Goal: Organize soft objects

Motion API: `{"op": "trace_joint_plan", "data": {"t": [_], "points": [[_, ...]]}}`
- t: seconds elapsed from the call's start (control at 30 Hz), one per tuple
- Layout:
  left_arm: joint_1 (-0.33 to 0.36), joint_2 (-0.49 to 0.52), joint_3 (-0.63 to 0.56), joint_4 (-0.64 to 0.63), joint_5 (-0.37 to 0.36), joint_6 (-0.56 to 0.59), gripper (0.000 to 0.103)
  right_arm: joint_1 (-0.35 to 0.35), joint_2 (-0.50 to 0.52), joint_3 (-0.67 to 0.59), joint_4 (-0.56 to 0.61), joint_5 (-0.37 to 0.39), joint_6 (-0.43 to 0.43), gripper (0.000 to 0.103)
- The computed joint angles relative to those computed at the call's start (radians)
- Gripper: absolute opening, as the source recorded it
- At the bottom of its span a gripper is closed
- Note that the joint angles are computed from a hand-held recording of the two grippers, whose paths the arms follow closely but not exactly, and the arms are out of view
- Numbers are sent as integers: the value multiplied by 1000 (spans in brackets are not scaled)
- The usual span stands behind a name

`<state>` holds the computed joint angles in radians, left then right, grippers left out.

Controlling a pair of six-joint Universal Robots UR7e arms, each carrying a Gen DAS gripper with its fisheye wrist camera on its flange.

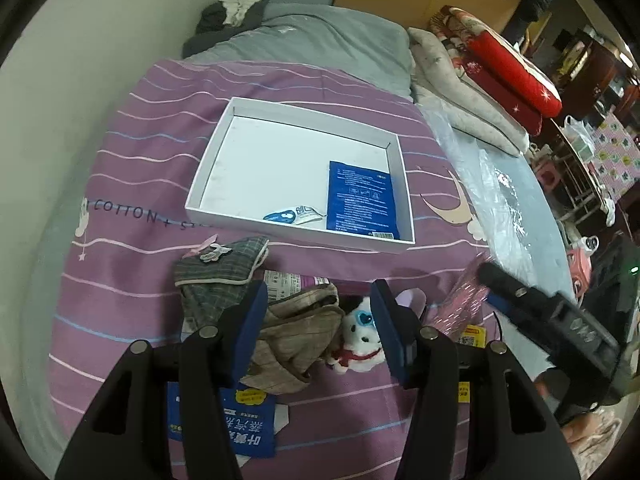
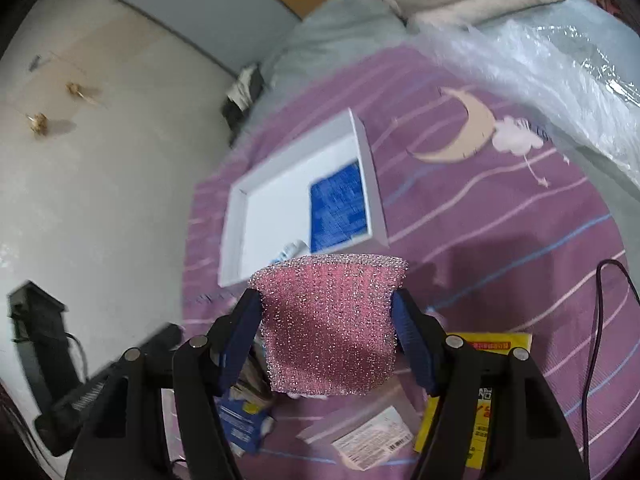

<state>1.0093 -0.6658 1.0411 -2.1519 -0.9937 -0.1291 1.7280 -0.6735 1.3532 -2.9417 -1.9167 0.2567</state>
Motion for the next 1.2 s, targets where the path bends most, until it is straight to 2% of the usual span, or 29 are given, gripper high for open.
{"op": "trace_joint_plan", "data": {"t": [0.17,0.3,0.43,0.63,0.77,0.9,0.93,1.0,1.13,1.2], "points": [[-3,6,1,12,-18,30,55,4,-21,35,-76,14,-6,67],[6,13,-23,77,-120,67,55,4,-36,55,-93,13,-3,67],[9,25,-49,180,-225,156,55,0,-45,65,-80,7,8,67],[-8,43,-44,242,-222,227,55,-12,-57,83,-81,15,24,67],[-5,64,-71,338,-288,285,55,-16,-62,90,-81,16,30,67],[-7,88,-80,393,-287,301,55,-22,-65,95,-83,23,35,67],[-6,96,-83,400,-284,297,53,-23,-66,97,-84,26,35,67],[-3,117,-103,434,-286,285,43,-26,-70,104,-91,30,36,67],[0,141,-118,470,-275,256,15,-33,-78,117,-105,37,41,67],[1,136,-104,455,-282,257,11,-35,-81,121,-110,40,44,67]]}}
